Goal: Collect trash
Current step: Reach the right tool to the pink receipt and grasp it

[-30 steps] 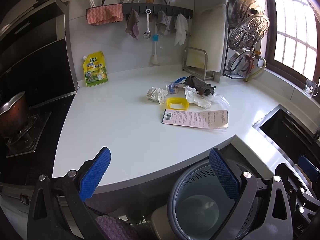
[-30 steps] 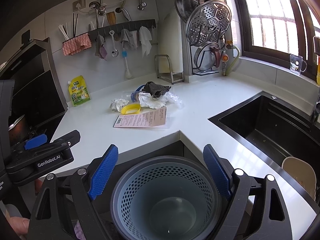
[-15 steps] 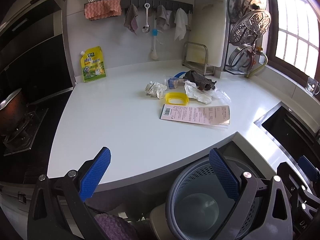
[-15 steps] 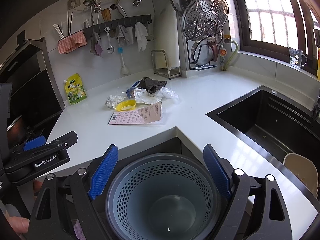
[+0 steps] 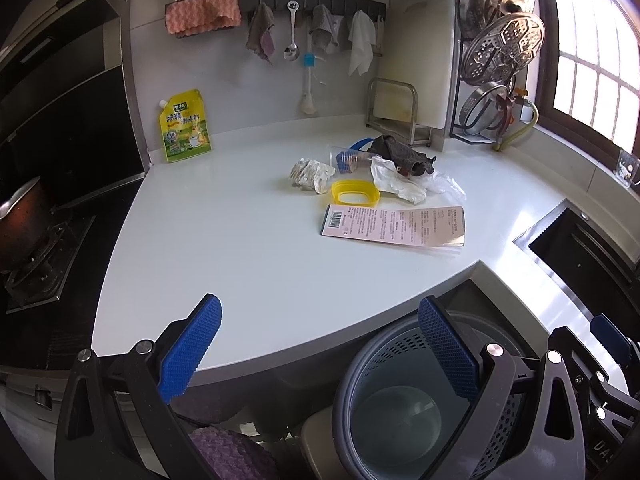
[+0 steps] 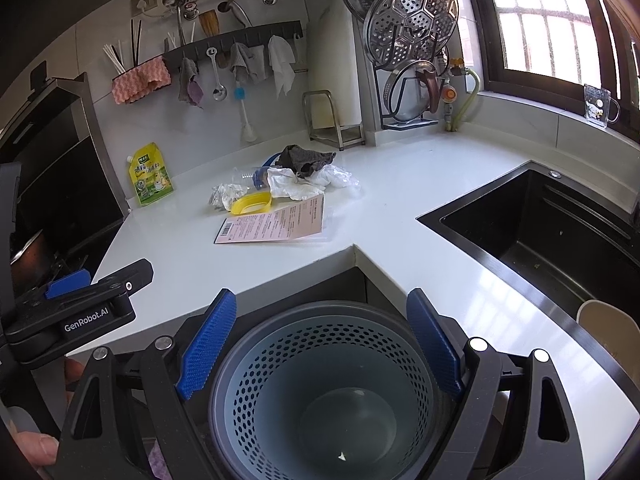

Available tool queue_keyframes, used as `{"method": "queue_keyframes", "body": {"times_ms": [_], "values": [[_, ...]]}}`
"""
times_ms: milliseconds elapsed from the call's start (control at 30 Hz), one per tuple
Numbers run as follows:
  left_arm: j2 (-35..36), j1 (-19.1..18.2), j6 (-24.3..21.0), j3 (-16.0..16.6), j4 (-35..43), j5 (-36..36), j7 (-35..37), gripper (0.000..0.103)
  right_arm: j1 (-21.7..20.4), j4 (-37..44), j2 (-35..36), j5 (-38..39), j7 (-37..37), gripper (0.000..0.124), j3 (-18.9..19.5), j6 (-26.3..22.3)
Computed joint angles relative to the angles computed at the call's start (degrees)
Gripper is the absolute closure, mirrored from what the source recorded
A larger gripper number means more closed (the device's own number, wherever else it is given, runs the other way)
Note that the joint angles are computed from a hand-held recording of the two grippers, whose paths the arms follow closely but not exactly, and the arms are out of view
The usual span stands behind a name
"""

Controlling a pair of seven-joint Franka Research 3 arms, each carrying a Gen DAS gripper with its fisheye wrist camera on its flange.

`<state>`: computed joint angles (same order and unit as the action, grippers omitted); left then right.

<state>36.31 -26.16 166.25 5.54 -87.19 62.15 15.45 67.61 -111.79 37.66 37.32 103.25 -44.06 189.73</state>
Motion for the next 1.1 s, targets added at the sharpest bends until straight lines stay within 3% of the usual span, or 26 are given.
{"method": "queue_keyframes", "body": {"times_ms": [400,567,633,733,900,1100], "values": [[3.76,1.36,-0.80,-0.70,4.20,-6.08,6.03,0.006,-11.57,6.50,0.89,-4.99,-1.00,0.041,9.81,-1.12],[6.36,2.57,-1.73,-1.43,7.31,-10.34,10.47,0.006,-23.62,11.73,1.15,-9.60,-2.08,0.041,21.30,-1.73],[7.43,3.18,-1.80,-1.68,8.54,-12.36,12.25,0.006,-26.32,14.04,2.19,-11.15,-2.23,0.041,23.53,-2.35],[9.14,3.68,-2.27,-1.55,10.63,-15.01,14.51,0.006,-27.24,17.88,4.44,-13.59,-1.60,0.041,23.06,-4.40],[12.20,4.60,-3.86,-1.69,14.74,-19.07,18.86,0.006,-37.66,26.35,7.27,-18.96,-4.05,0.041,33.32,-8.23],[15.46,5.81,-5.48,-2.02,19.28,-23.69,22.40,0.006,-42.31,42.97,15.53,-26.27,-6.33,0.041,36.60,-17.98]]}}
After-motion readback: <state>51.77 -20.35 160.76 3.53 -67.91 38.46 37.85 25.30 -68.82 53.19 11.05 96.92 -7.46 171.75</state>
